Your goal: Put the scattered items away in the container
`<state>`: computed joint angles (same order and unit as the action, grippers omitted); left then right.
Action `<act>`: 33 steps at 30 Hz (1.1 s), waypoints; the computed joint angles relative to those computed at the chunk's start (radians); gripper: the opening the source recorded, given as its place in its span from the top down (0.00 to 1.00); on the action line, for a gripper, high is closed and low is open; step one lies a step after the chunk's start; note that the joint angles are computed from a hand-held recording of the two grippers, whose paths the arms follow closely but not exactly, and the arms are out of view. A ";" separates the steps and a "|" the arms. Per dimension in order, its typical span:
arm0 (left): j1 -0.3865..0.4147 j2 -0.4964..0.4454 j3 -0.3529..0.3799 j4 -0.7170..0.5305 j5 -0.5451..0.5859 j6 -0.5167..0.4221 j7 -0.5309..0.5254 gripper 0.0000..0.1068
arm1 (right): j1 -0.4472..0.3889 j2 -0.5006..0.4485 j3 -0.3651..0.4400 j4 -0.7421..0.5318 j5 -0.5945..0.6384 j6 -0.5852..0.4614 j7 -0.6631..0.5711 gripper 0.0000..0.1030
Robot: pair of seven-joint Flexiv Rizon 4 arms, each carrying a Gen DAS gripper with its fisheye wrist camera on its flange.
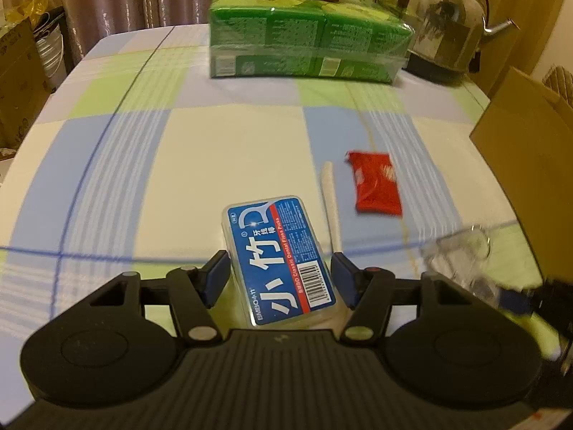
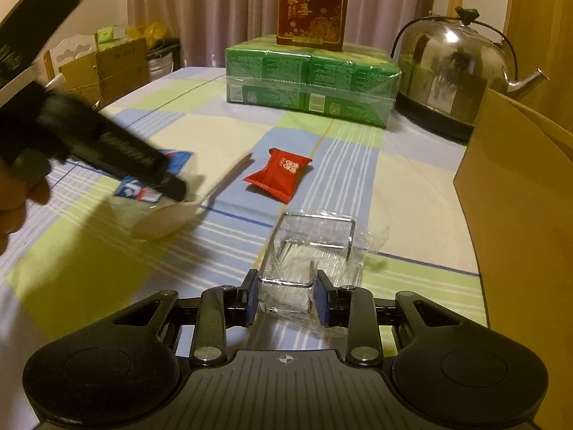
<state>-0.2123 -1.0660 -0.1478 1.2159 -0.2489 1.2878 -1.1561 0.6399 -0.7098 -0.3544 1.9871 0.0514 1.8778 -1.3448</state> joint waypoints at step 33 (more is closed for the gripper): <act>0.057 0.160 0.021 0.319 0.033 0.113 0.065 0.51 | 0.145 0.039 -0.074 0.108 0.081 0.016 -0.054 0.48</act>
